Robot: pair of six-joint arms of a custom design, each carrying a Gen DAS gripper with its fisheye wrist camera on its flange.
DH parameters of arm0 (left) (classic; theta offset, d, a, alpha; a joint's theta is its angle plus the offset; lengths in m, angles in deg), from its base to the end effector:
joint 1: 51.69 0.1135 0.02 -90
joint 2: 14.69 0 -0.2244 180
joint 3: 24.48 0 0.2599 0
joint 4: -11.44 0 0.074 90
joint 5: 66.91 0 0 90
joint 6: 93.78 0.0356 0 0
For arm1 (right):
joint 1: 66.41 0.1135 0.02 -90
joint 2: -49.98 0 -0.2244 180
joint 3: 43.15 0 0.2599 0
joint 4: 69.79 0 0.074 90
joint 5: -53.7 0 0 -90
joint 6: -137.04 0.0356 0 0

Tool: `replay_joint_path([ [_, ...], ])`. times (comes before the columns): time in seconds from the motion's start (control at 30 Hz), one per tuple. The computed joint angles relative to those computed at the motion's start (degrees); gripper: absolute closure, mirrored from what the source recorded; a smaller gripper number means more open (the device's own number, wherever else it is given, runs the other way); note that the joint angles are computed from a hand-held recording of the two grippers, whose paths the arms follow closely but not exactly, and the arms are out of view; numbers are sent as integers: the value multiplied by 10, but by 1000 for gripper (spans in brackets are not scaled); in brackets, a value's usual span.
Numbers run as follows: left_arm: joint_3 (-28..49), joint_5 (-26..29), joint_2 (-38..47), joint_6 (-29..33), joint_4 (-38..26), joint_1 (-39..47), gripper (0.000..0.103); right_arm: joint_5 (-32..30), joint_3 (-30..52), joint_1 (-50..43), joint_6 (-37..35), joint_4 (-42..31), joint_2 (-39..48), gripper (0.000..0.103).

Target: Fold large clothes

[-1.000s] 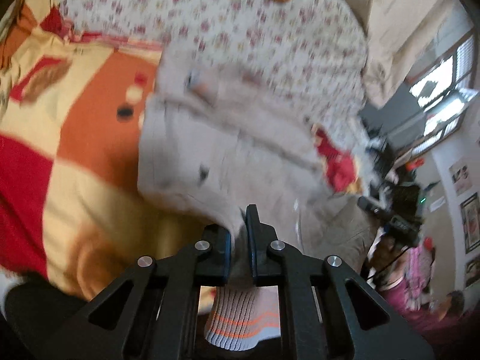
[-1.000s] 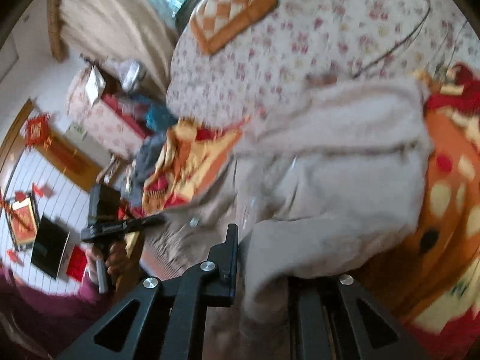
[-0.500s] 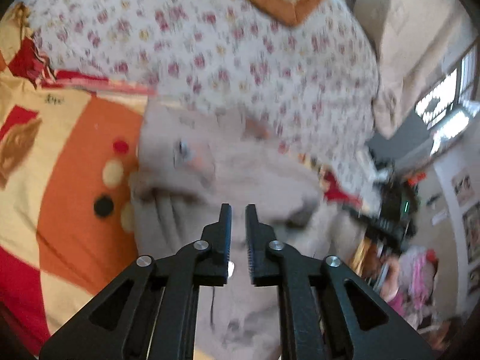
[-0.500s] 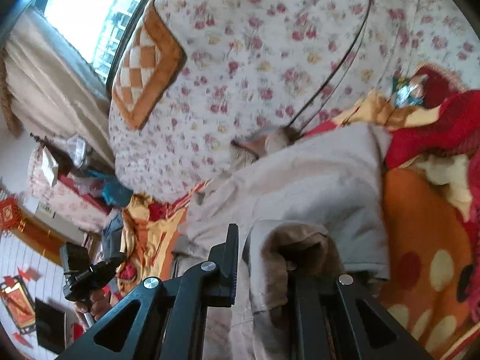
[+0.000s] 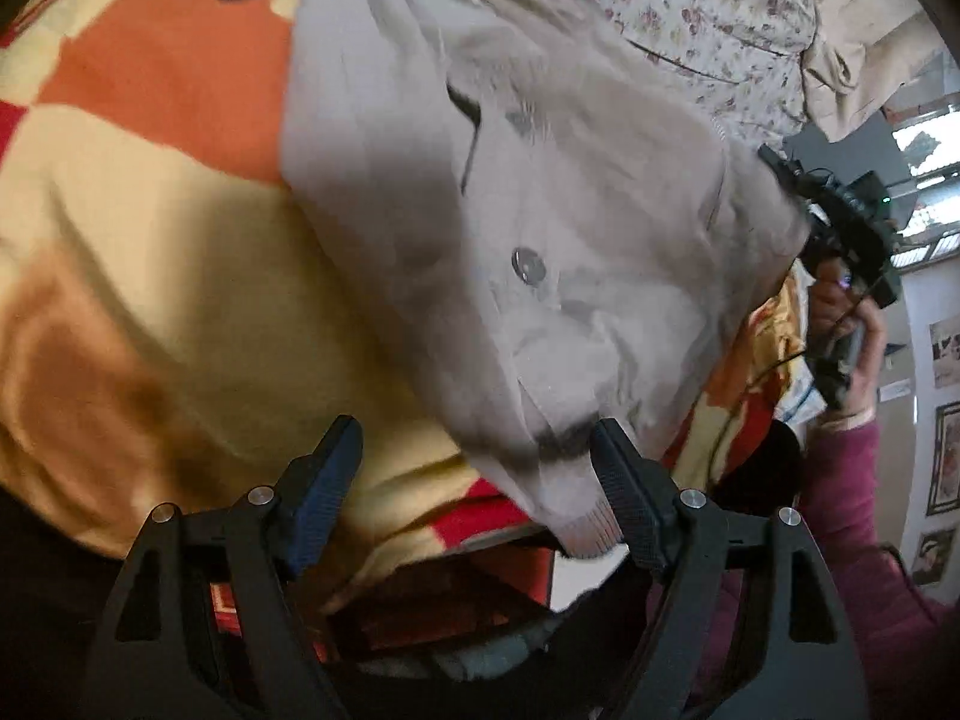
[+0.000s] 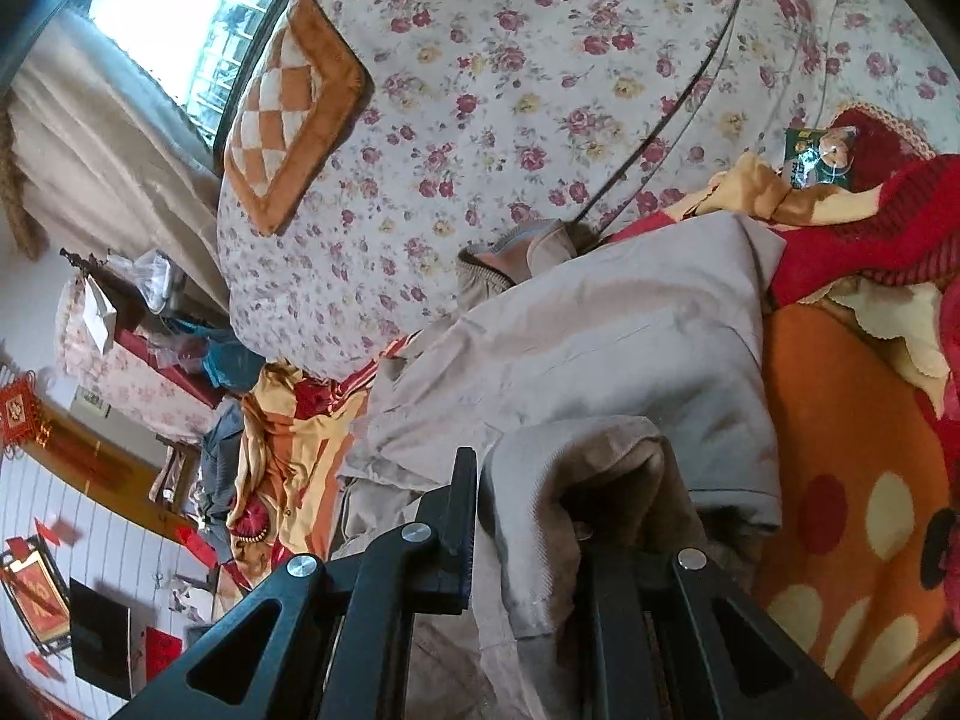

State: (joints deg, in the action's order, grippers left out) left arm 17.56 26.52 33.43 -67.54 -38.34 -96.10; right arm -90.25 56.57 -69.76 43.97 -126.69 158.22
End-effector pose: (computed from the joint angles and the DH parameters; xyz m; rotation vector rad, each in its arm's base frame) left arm 0.1343 -0.1346 0.1624 -0.4367 2.7120 -0.7313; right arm 0.3878 0.0061 0.2018 -0.2620 2.4164 1.1981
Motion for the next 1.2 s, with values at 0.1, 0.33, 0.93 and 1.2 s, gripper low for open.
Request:
replay_joint_path([
  [0.1, 20, -61, 44, -16, 38, -27, 24, -1, 0, 1, 7, -2, 3, 90],
  [0.33, 90, -9, 75, 92, 51, -2, 95, -12, 11, -20, -75, -83, 4, 89],
  [0.93, 527, 159, 540, 201, 101, 477, 98, 59, 300, 29, 227, 46, 247, 90],
  [1.2, 425, 223, 458, 206, 172, 545, 18, 76, 323, -7, 182, 21, 262, 70],
])
